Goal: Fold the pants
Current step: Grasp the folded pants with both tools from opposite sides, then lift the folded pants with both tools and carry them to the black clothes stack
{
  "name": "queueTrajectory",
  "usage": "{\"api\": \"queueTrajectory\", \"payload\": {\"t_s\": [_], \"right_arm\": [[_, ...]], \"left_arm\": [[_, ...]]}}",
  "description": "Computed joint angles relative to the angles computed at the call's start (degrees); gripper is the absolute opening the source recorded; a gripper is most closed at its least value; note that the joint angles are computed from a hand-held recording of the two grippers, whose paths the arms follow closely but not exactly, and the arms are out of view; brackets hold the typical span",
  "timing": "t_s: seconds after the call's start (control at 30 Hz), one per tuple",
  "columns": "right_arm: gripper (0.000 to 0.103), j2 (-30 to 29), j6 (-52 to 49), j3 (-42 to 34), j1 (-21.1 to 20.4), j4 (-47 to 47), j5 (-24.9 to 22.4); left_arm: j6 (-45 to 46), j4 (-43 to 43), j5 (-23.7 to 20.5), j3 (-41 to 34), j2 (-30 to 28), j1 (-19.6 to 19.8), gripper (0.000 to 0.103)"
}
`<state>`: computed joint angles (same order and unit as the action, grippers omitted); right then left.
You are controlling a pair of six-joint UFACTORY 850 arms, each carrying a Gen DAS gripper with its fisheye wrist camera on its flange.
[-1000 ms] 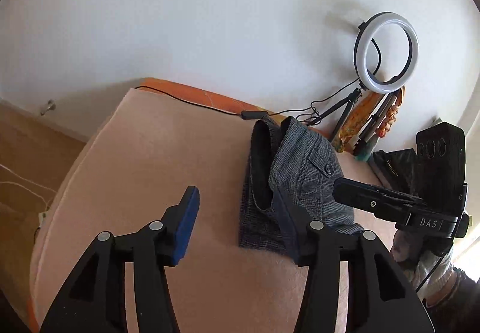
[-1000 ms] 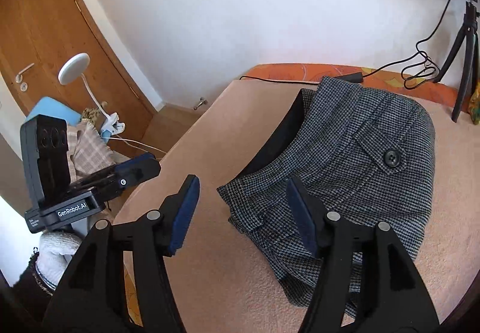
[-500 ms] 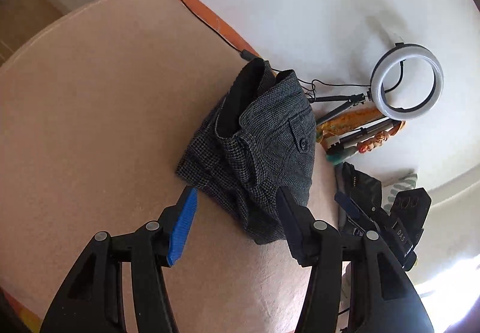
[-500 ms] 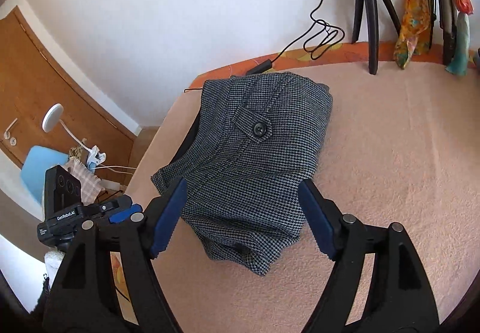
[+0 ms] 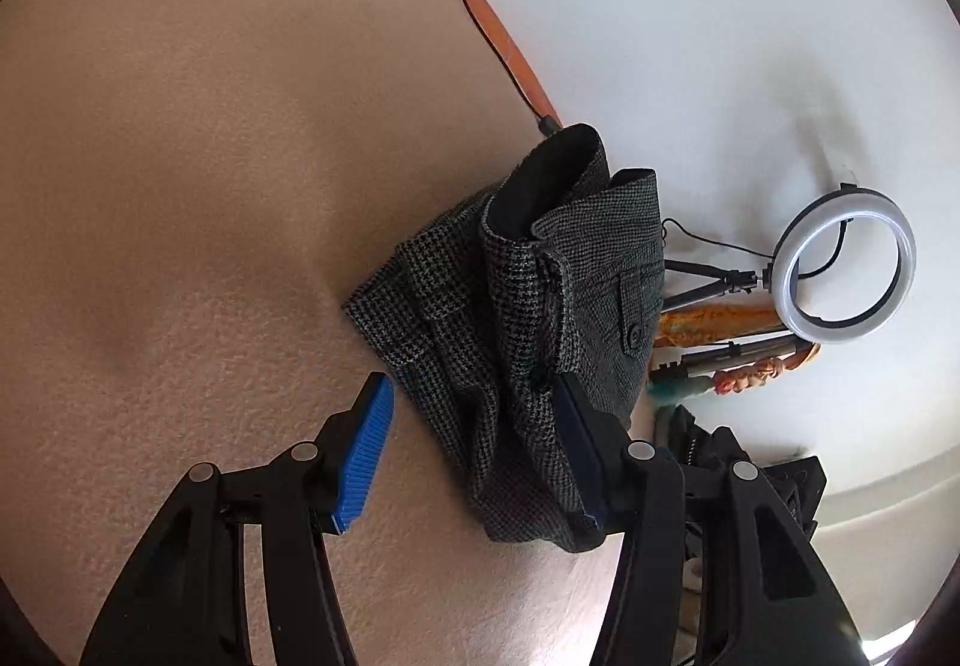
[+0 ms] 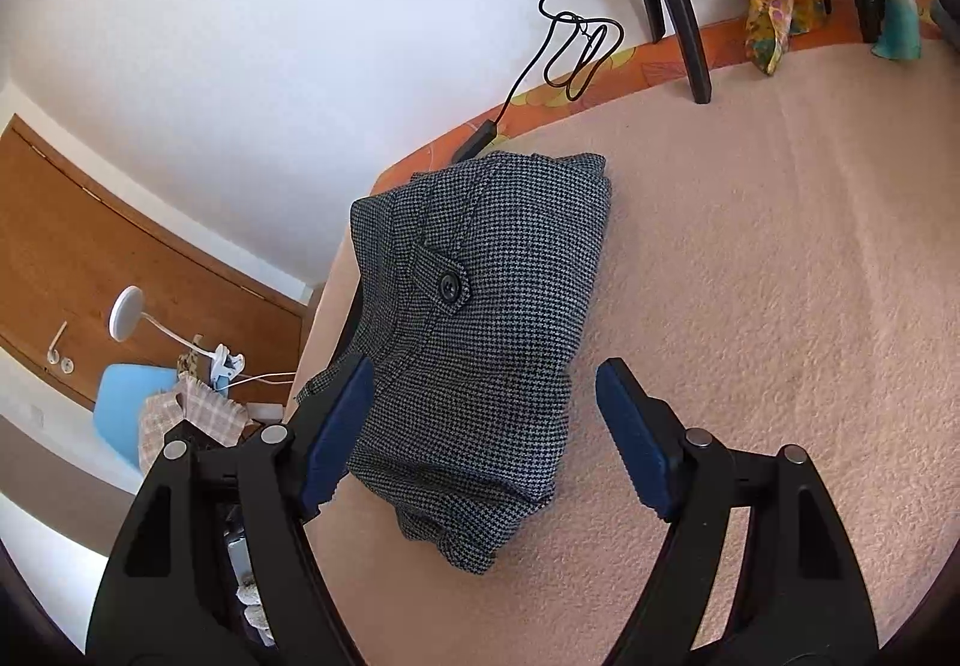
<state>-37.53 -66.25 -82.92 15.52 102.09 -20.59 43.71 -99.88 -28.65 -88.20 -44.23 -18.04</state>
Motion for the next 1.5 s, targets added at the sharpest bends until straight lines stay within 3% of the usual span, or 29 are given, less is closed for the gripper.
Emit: {"api": "queueTrajectory", "payload": {"t_s": [0.07,0.27,0.3,0.5,0.63,1.03,1.27,1.37,1.5], "right_arm": [[0.079,-0.4,-0.1,-0.3,-0.3,0.0,0.0],[0.079,-2.1,0.3,-0.9,-1.1,0.3,-0.8],[0.079,-2.4,0.9,-1.1,-1.2,0.1,-1.1],[0.079,-3.6,1.3,-2.0,-1.8,0.7,-2.0],[0.079,-4.3,2.2,-3.2,-2.1,-1.3,-3.0],[0.082,-10.1,9.9,-10.9,-3.2,-6.6,-8.4],[0.086,-16.5,16.6,-18.6,-3.3,-7.6,-9.9],[0.086,-17.8,14.1,-19.9,-3.1,-3.8,-9.3],[0.087,-19.8,16.5,-23.5,-2.5,-5.1,-8.8]], "left_arm": [[1.4,-3.0,0.3,0.4,-0.2,-0.1,0.064],[15.2,-17.4,-1.4,1.5,-0.6,-0.9,0.07],[14.8,-16.6,-0.6,0.7,-1.1,-1.1,0.074],[10.7,-16.7,-1.1,0.2,-1.8,-1.3,0.074],[10.7,-21.0,2.4,3.5,0.4,-1.7,0.074],[12.2,-20.9,8.2,-2.3,-2.6,-2.8,0.081],[14.6,-20.4,10.6,-3.9,-3.4,-3.4,0.081],[16.0,-20.3,11.1,-4.3,-3.5,-3.5,0.081],[14.5,-17.3,13.0,-5.5,-4.2,-3.7,0.061]]}}
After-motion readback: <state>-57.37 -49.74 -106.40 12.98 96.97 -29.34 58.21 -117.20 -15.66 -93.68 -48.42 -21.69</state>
